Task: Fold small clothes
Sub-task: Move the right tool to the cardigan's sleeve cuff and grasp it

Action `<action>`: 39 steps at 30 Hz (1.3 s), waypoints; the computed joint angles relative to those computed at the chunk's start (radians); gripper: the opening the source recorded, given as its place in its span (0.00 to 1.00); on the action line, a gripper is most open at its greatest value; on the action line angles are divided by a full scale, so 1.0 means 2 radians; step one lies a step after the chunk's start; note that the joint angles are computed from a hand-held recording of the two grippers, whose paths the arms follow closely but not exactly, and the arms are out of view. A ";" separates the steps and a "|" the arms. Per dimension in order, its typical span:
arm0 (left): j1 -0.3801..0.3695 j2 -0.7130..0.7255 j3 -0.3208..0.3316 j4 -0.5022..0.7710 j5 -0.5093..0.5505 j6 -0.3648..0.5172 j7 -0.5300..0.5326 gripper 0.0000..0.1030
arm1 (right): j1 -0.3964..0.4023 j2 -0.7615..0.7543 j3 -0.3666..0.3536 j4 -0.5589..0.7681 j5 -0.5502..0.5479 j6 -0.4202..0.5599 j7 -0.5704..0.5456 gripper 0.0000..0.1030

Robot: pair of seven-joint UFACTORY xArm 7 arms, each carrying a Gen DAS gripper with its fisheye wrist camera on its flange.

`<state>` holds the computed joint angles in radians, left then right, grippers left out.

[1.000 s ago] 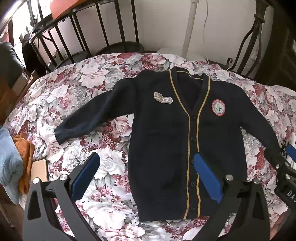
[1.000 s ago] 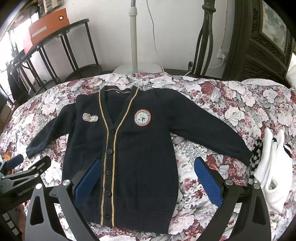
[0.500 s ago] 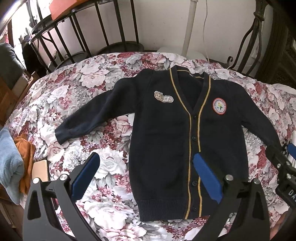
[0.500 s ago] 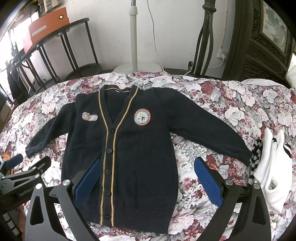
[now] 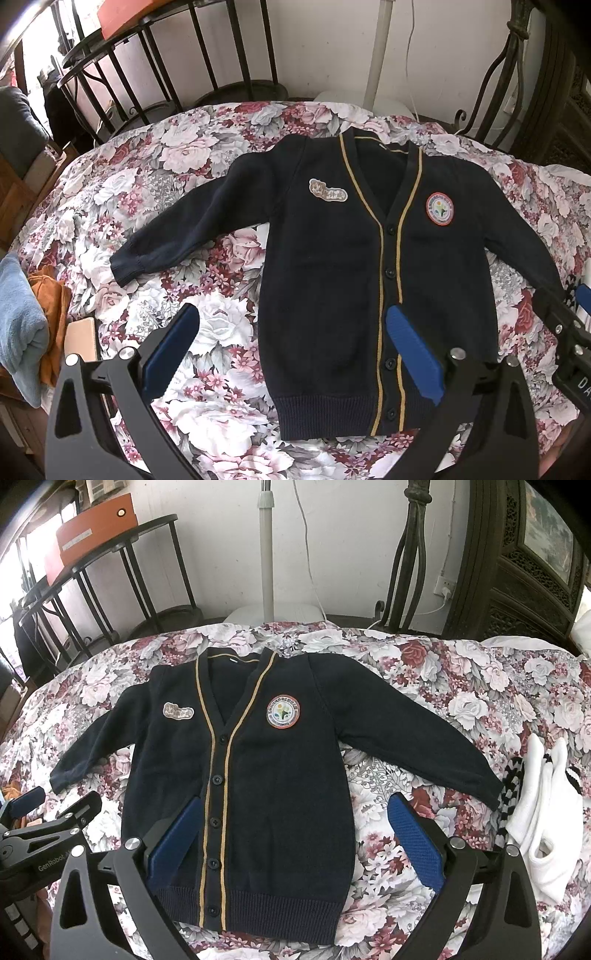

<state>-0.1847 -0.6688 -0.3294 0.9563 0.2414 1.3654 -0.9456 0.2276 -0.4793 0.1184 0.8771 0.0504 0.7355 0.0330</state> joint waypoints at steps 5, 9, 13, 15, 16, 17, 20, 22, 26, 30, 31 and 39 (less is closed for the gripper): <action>0.000 0.001 0.000 0.001 0.001 0.001 -0.001 0.96 | 0.000 0.000 0.000 0.000 -0.001 0.001 0.000 0.97; 0.000 0.002 0.000 0.002 0.001 0.001 -0.001 0.96 | -0.001 -0.001 0.000 -0.001 -0.002 -0.002 0.000 0.97; -0.001 0.000 0.000 0.000 0.000 0.007 -0.001 0.96 | -0.010 -0.021 0.004 -0.017 -0.018 -0.026 0.006 0.97; -0.001 -0.008 0.002 -0.004 -0.001 0.011 -0.002 0.96 | -0.018 -0.041 0.004 -0.032 -0.027 -0.055 0.012 0.97; -0.002 -0.012 0.003 -0.009 -0.002 0.010 -0.001 0.96 | -0.022 -0.053 0.001 -0.041 -0.029 -0.076 0.015 0.97; -0.001 -0.013 0.005 -0.010 -0.002 0.009 -0.001 0.96 | -0.023 -0.056 -0.002 -0.045 -0.028 -0.091 0.015 0.97; 0.002 -0.025 0.009 -0.021 -0.003 0.001 -0.001 0.96 | -0.001 -0.049 -0.037 -0.059 0.011 -0.115 -0.011 0.97; 0.008 -0.017 0.009 -0.019 -0.002 -0.011 -0.003 0.96 | 0.016 -0.014 -0.070 -0.036 0.047 -0.052 -0.033 0.97; 0.015 0.001 0.014 -0.016 0.002 -0.002 0.008 0.96 | 0.031 0.025 -0.166 -0.012 0.226 -0.005 -0.079 0.97; 0.023 0.018 0.018 -0.018 0.014 0.017 0.010 0.96 | 0.002 0.074 -0.216 0.014 0.320 0.016 -0.094 0.97; 0.023 0.019 0.021 -0.021 0.013 0.021 0.009 0.96 | -0.005 0.086 -0.217 0.018 0.335 0.019 -0.085 0.97; 0.014 0.039 0.026 -0.016 0.004 0.015 0.008 0.96 | -0.070 0.162 -0.228 0.030 0.435 0.055 -0.041 0.97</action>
